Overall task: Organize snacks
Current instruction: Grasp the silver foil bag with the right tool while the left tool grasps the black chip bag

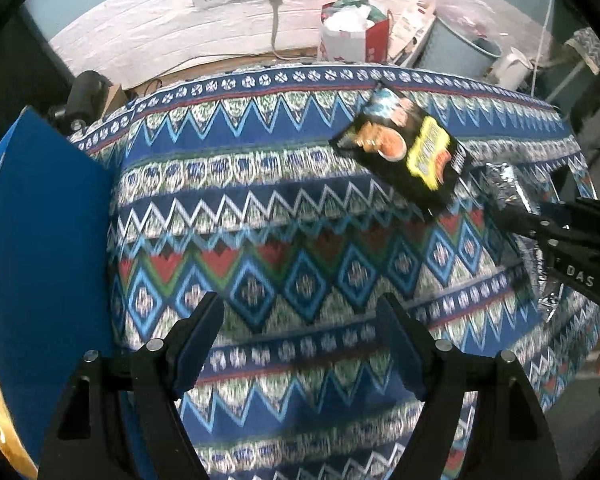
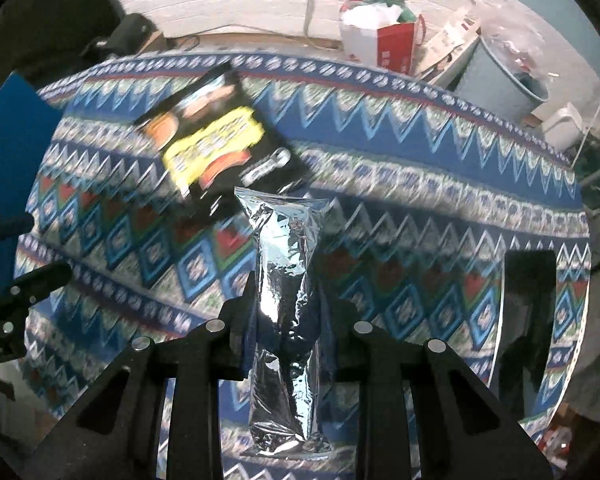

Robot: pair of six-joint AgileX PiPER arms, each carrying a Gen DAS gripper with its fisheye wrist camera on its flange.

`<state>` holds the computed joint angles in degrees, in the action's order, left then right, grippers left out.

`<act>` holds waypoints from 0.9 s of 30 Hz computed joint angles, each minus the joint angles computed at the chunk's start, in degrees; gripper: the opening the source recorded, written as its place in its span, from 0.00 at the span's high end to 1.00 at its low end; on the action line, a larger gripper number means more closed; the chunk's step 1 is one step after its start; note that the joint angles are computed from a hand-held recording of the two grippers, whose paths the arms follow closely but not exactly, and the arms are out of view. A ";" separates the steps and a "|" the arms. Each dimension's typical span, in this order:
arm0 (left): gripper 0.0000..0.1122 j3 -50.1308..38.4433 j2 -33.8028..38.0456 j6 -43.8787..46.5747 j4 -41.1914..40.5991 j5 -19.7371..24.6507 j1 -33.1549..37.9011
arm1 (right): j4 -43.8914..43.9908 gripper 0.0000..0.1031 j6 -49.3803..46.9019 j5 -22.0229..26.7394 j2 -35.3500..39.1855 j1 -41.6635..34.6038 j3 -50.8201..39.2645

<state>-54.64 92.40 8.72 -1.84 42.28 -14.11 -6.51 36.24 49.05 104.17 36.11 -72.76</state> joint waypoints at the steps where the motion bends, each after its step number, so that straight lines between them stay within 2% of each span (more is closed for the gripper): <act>1: 0.29 -1.21 1.33 -0.65 0.05 0.01 -0.19 | -0.20 0.77 0.00 -1.04 0.72 -0.45 0.28; 11: 0.29 -9.62 9.74 -0.61 -1.90 2.19 2.02 | -0.59 0.77 -12.20 5.99 14.98 -9.55 -19.07; 15: 0.29 -9.37 9.67 0.89 -2.92 2.26 3.54 | 0.15 0.77 -16.85 10.17 20.66 -9.89 -27.49; 20: 0.29 -8.89 8.73 2.50 -3.88 2.61 5.62 | 3.27 0.77 -21.59 14.64 23.97 -9.47 -33.65; 27: 0.29 -8.76 6.85 3.59 -6.01 3.29 7.37 | 9.30 0.77 -26.29 10.96 21.80 -6.66 -29.64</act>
